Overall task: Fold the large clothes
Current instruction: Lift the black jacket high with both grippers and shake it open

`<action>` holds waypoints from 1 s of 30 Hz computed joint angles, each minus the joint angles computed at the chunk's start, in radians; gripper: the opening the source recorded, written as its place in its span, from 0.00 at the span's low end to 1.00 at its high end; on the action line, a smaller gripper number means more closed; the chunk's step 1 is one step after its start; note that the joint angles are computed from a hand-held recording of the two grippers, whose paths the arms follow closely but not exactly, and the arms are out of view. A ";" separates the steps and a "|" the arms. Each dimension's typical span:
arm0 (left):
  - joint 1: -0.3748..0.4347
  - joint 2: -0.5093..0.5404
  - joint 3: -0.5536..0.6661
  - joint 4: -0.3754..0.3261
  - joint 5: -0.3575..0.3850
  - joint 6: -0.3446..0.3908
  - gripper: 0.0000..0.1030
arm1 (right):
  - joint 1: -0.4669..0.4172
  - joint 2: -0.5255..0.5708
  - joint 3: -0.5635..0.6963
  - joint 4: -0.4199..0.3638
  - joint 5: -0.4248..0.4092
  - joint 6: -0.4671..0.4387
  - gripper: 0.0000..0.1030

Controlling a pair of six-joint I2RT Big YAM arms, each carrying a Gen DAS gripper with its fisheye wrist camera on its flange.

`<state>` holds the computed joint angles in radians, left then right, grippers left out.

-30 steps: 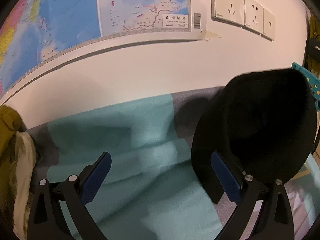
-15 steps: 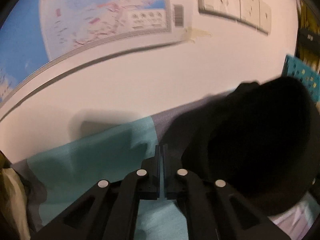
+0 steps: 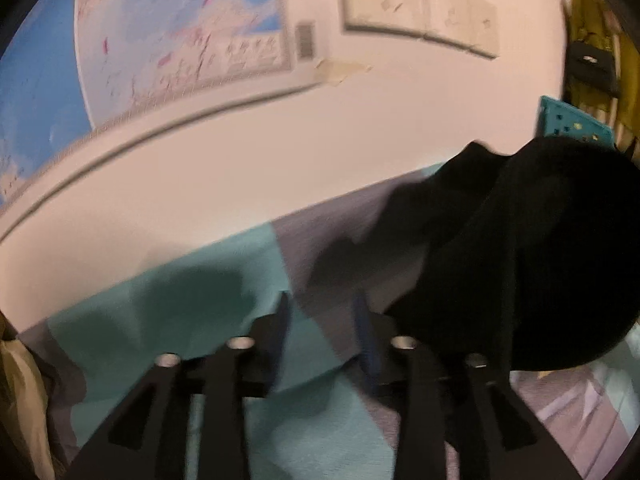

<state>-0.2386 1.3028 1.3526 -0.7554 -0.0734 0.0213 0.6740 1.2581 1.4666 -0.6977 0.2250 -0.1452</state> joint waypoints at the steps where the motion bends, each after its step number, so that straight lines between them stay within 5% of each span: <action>1: -0.001 -0.009 -0.007 0.015 -0.007 0.007 0.45 | 0.013 -0.015 -0.029 0.001 0.047 -0.007 0.25; 2: 0.005 -0.027 -0.021 0.029 0.016 0.017 0.46 | 0.022 -0.015 -0.041 0.001 0.073 -0.018 0.47; 5: 0.012 -0.061 -0.052 0.036 0.020 0.018 0.47 | 0.057 -0.024 -0.089 0.072 0.158 -0.128 0.70; 6: 0.018 -0.059 -0.050 0.036 0.026 0.024 0.49 | 0.073 -0.008 -0.089 0.073 0.189 -0.187 0.71; 10: 0.015 -0.006 -0.006 0.028 0.006 0.018 0.51 | 0.081 0.030 -0.071 0.028 0.161 -0.250 0.58; 13: 0.008 0.016 0.034 0.001 0.000 0.008 0.51 | 0.102 0.044 -0.087 0.046 0.195 -0.364 0.61; 16: 0.007 0.033 0.049 -0.002 -0.002 0.005 0.55 | 0.086 0.082 -0.069 0.000 0.187 -0.359 0.55; 18: 0.011 0.028 0.045 -0.006 0.007 0.000 0.56 | 0.066 0.124 -0.029 -0.069 0.167 -0.328 0.09; 19: 0.013 0.026 0.043 -0.007 0.010 -0.003 0.56 | 0.056 0.126 -0.022 -0.076 0.159 -0.311 0.03; 25: 0.028 -0.009 0.013 0.035 0.042 0.031 0.60 | -0.035 -0.003 0.036 0.082 0.003 -0.051 0.03; 30: 0.037 -0.043 -0.011 0.092 0.157 0.074 0.63 | -0.076 0.010 0.170 0.092 -0.001 0.012 0.03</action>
